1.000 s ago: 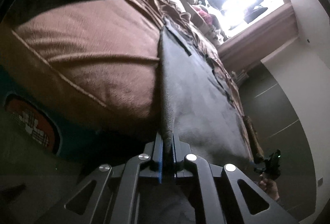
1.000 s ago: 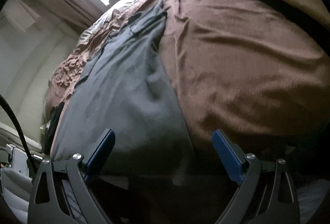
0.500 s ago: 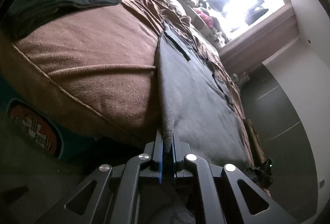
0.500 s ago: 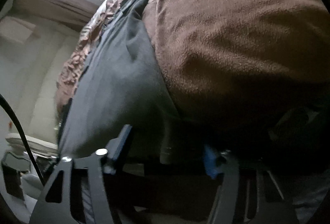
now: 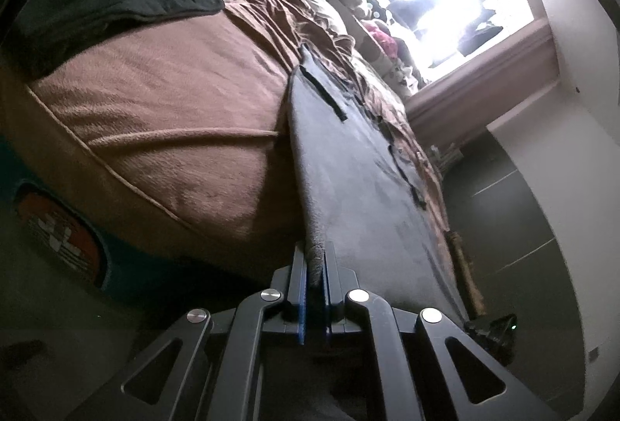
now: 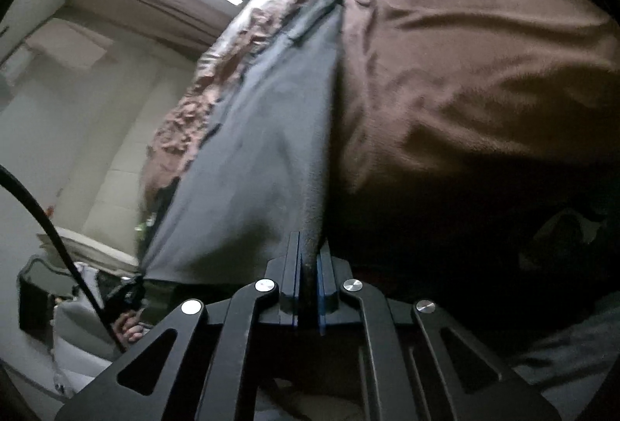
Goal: Fold small clothes
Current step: 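Grasp the hem with the left tool while the right tool grasps beside it, then lift the hem with both tools and fold it toward the collar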
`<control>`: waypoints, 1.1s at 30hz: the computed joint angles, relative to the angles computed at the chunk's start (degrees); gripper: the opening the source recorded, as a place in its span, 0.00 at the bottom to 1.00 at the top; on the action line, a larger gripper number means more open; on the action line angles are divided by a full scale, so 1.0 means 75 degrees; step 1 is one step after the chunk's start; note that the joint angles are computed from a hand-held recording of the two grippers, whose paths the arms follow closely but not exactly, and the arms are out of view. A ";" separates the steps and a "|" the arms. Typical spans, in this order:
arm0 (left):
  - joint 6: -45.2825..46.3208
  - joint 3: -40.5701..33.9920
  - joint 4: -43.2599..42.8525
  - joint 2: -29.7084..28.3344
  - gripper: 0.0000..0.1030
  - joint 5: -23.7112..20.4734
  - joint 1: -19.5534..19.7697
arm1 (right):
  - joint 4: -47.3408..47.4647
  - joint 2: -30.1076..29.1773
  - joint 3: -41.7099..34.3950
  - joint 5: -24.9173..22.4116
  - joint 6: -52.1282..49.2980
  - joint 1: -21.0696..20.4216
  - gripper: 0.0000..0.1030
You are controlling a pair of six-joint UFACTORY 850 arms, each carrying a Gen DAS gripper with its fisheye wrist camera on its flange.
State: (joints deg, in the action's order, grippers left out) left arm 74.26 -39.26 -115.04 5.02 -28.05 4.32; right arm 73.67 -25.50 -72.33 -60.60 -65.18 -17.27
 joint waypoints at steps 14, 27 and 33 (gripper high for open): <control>-0.0649 0.0045 0.0055 0.0707 0.05 -0.0399 0.0105 | 0.1119 0.0062 0.0158 -0.1452 -0.0651 -0.0463 0.02; -0.1233 0.0420 -0.0316 0.1989 0.05 -0.0438 0.0160 | 0.2038 0.0121 0.0379 -0.2628 -0.1059 -0.0947 0.02; -0.1357 0.0407 -0.0576 0.2600 0.05 -0.0161 -0.0128 | 0.2412 0.0074 0.0470 -0.3142 -0.1223 -0.1098 0.02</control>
State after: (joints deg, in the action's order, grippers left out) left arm 64.08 -36.21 -119.37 24.52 -29.25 3.37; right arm 91.75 -24.95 -68.81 -84.16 -74.35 -25.51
